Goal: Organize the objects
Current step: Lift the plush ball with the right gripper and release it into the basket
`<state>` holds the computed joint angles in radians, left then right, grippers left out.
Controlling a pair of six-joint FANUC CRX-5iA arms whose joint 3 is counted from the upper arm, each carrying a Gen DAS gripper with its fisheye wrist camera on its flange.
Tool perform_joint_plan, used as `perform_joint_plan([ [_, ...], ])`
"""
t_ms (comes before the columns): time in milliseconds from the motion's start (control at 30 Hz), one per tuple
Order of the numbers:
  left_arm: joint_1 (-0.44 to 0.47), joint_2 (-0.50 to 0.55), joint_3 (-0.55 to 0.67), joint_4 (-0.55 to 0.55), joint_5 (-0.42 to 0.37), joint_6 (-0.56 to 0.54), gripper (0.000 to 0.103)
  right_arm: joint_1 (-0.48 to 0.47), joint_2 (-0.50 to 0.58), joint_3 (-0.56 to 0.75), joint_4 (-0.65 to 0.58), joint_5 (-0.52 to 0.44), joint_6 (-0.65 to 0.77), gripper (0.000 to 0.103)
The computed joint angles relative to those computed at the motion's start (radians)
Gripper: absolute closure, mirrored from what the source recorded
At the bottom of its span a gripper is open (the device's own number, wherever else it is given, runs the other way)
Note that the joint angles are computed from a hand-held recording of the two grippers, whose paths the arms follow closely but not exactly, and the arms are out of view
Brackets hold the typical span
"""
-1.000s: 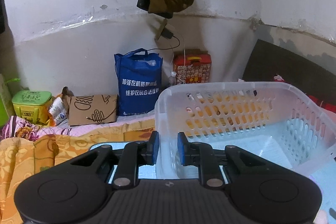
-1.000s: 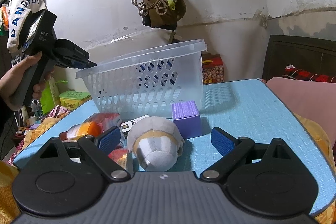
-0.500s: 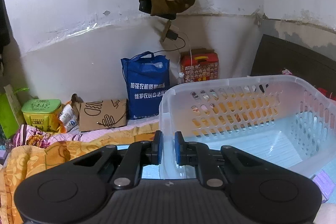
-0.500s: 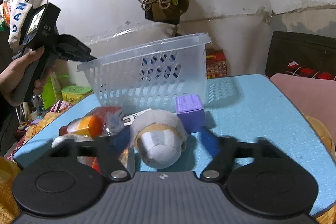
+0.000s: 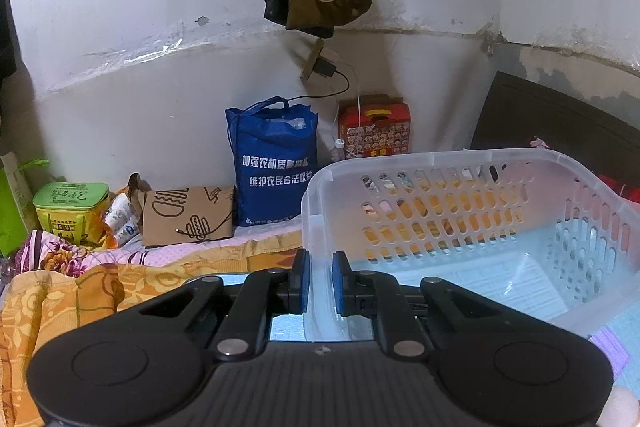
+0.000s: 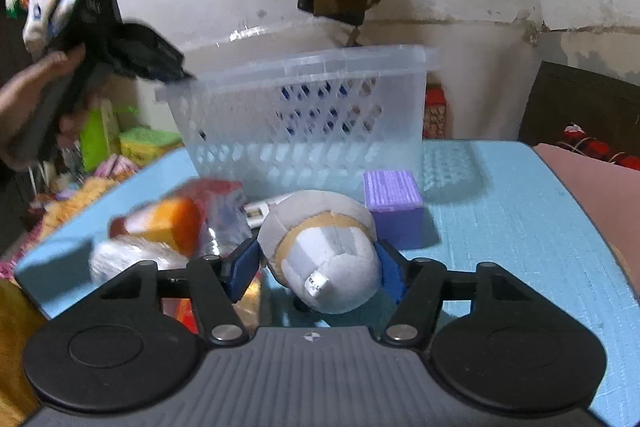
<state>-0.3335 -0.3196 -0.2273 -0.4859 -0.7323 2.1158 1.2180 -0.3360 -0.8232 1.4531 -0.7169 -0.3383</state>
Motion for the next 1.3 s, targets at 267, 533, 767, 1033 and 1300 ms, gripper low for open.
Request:
perform_joint_plan([
  [267,-0.013,0.004,0.004,-0.021,-0.005,0.017,0.088,-0.014,-0.065,0.019,0.166,-0.052,-0.04,0.038],
  [533,-0.007,0.002,0.0,-0.01,0.002,0.017,0.088,-0.22,0.08,0.252,0.237,0.091,0.13,0.037],
  [767,-0.008,0.003,0.001,-0.013,0.0,0.023,0.088,-0.238,0.33,0.593,-0.415,0.075,0.66,0.037],
  [1033,-0.001,-0.001,-0.005,-0.002,0.007,0.014,0.088,-0.248,0.324,0.552,-0.291,0.067,0.548,0.0],
  [1300,0.003,-0.005,-0.011,0.004,0.014,0.011,0.087,-0.282,0.13,0.316,0.043,0.165,0.177,0.0],
])
